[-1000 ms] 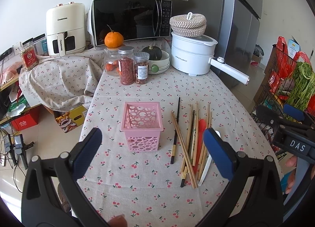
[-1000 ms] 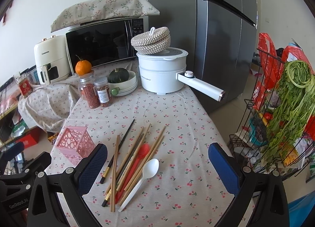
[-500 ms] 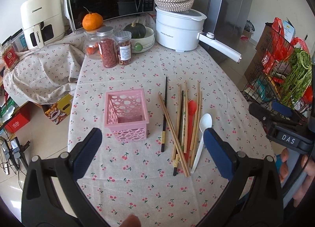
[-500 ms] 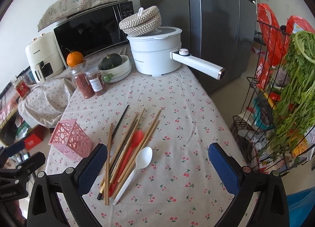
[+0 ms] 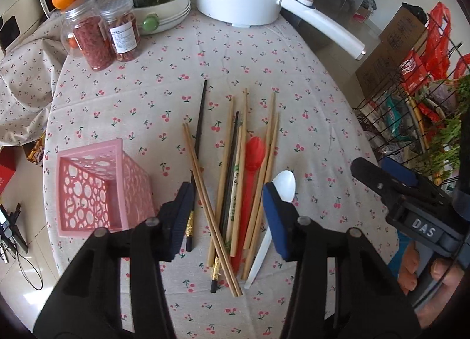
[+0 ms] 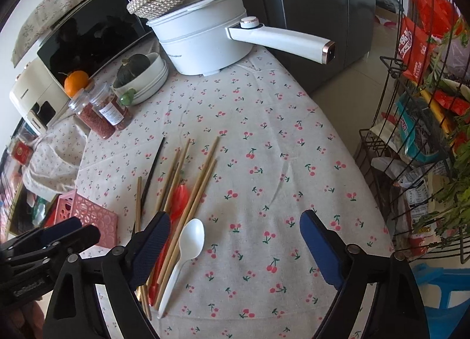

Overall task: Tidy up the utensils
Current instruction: 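Lower the left tool onto a wooden chopstick pair and close it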

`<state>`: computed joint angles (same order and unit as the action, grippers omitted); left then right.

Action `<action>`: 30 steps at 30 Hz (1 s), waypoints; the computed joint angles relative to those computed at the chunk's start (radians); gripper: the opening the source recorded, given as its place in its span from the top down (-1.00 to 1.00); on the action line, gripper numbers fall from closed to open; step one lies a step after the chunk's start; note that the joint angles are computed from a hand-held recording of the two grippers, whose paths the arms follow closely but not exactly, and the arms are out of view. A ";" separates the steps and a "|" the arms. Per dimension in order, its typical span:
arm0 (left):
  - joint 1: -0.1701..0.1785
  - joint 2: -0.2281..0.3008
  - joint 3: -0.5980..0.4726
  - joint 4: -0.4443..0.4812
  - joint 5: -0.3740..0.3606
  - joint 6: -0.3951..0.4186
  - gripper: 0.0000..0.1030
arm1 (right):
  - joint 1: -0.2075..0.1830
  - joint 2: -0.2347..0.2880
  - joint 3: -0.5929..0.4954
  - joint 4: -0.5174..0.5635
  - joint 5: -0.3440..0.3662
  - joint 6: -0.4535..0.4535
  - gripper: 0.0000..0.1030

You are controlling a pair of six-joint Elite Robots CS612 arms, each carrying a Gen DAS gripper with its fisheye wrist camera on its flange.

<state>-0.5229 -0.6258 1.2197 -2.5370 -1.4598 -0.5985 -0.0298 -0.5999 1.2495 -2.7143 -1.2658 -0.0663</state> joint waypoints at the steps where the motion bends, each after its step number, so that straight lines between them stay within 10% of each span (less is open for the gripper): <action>1: 0.001 0.016 -0.026 0.037 0.008 -0.010 0.29 | -0.002 0.004 -0.008 0.017 0.006 -0.002 -0.72; 18: 0.002 0.125 -0.203 0.342 0.091 -0.023 0.55 | -0.005 0.030 -0.060 0.090 0.046 -0.049 -0.71; 30: 0.003 0.073 -0.101 0.144 0.054 -0.003 0.81 | -0.005 0.045 -0.086 0.170 0.091 -0.047 -0.66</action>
